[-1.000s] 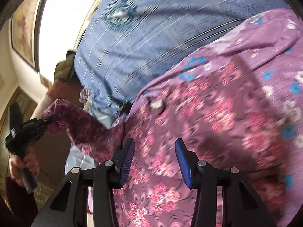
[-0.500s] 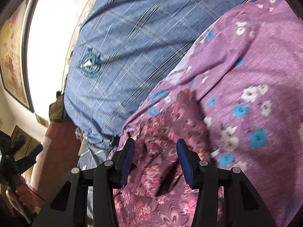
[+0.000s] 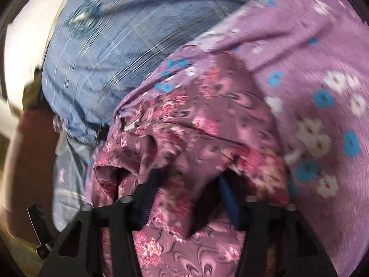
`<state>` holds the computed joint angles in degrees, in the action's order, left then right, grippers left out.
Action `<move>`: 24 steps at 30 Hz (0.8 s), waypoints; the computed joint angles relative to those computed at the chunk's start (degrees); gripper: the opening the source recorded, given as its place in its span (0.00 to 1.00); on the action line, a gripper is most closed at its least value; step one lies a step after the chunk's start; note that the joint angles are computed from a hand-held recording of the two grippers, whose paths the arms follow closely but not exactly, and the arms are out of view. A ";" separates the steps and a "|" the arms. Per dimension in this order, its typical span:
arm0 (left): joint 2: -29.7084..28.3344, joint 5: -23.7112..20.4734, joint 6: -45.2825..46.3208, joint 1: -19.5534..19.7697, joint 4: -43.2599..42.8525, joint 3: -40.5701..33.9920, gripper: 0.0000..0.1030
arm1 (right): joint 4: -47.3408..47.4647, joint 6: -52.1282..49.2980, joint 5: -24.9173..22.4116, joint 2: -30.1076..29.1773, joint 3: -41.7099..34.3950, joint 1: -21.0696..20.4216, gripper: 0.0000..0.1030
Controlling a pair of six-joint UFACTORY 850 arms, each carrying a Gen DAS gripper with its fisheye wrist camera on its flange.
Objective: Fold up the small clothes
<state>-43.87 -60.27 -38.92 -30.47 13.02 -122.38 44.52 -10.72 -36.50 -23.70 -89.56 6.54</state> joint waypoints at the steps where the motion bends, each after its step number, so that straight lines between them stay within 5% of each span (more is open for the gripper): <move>1: -0.34 -0.43 0.99 0.14 -1.03 0.19 0.46 | -2.32 -0.04 0.60 -0.41 -0.88 0.67 0.01; 6: 3.23 5.54 2.94 0.39 -1.28 6.90 0.25 | -7.69 -0.99 20.32 5.92 4.27 1.95 0.01; 9: 4.43 7.38 4.44 1.09 -2.84 8.81 0.18 | -20.00 13.53 27.18 7.59 6.86 0.34 0.01; 12: 5.13 8.32 4.29 1.19 -3.41 9.96 0.18 | -27.07 20.16 15.64 2.89 1.32 -2.03 0.09; 15: 5.27 7.81 3.35 1.05 -2.71 9.45 0.18 | -18.96 18.87 3.38 -0.60 -1.90 -4.86 0.27; 19: 6.95 10.12 -0.46 0.73 0.72 9.61 0.18 | -10.53 10.44 12.89 6.23 5.08 -5.52 0.52; 21: 7.22 10.79 -2.36 0.39 2.11 9.32 0.20 | -9.45 6.16 15.89 8.09 6.95 -4.42 0.51; 24: 6.85 10.77 -7.69 -0.67 7.38 9.41 0.25 | -13.13 2.95 8.19 4.93 3.54 -2.85 0.32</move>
<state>-37.01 -49.50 -46.61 -31.14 20.41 -112.97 31.38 -7.77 -28.32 -18.77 -86.02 3.69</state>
